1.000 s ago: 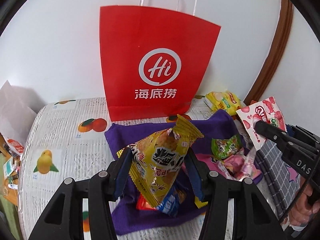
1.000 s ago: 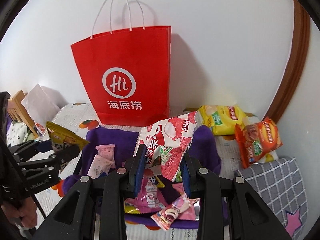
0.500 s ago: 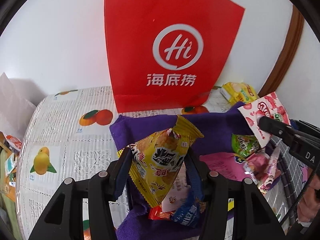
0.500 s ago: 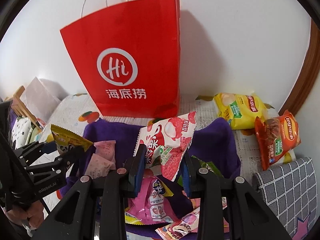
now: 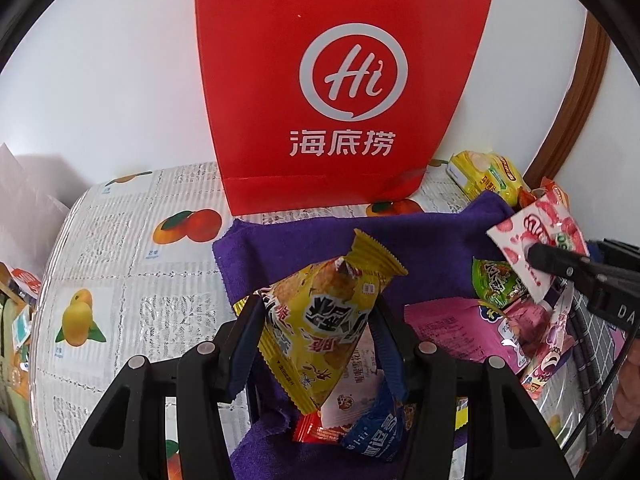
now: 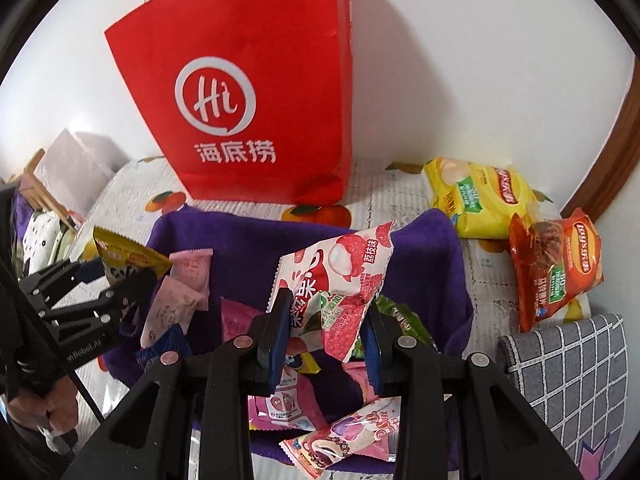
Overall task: Organize snacks
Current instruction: 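Carry the yellow packet and lychee packet over the purple towel with both tools, then lower both packets onto the towel and open both tools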
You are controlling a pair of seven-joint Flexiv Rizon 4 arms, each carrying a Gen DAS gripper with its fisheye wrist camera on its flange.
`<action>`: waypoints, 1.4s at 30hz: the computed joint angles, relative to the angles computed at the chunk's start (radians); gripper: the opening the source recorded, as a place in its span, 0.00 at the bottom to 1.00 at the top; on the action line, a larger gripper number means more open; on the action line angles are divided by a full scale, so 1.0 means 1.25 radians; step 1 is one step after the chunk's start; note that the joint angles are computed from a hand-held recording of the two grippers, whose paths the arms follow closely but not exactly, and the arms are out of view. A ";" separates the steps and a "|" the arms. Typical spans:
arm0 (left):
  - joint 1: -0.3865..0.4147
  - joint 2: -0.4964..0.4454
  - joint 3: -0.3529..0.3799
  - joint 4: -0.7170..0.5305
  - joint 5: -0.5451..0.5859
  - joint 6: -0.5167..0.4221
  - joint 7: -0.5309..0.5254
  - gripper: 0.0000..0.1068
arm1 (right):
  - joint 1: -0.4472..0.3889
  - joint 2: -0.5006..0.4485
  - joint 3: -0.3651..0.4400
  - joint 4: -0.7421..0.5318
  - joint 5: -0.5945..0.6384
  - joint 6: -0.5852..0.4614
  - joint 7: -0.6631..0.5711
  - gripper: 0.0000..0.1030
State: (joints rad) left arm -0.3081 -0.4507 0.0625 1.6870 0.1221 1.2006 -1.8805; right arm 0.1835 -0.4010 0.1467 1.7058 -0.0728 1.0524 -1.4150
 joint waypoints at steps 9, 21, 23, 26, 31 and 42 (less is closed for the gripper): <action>0.001 0.003 0.003 0.000 0.003 -0.006 -0.007 0.48 | -0.008 -0.015 0.017 -0.032 0.038 -0.073 -0.034 0.32; 0.002 0.006 0.001 -0.001 0.006 -0.012 -0.011 0.48 | 0.010 -0.040 0.001 -0.055 0.031 -0.142 -0.037 0.33; 0.003 0.006 -0.001 -0.001 0.005 -0.013 -0.010 0.48 | 0.015 -0.036 -0.002 -0.044 0.013 -0.138 -0.040 0.38; 0.002 0.005 -0.002 -0.002 0.005 -0.017 -0.008 0.48 | 0.021 -0.036 -0.007 -0.034 -0.007 -0.128 -0.037 0.42; 0.001 0.006 -0.005 -0.002 0.007 -0.020 -0.005 0.48 | 0.030 -0.035 -0.022 -0.024 -0.046 -0.124 -0.016 0.55; 0.025 0.003 -0.042 0.015 -0.049 -0.004 0.045 0.48 | 0.031 -0.025 -0.035 0.003 -0.117 -0.084 0.022 0.67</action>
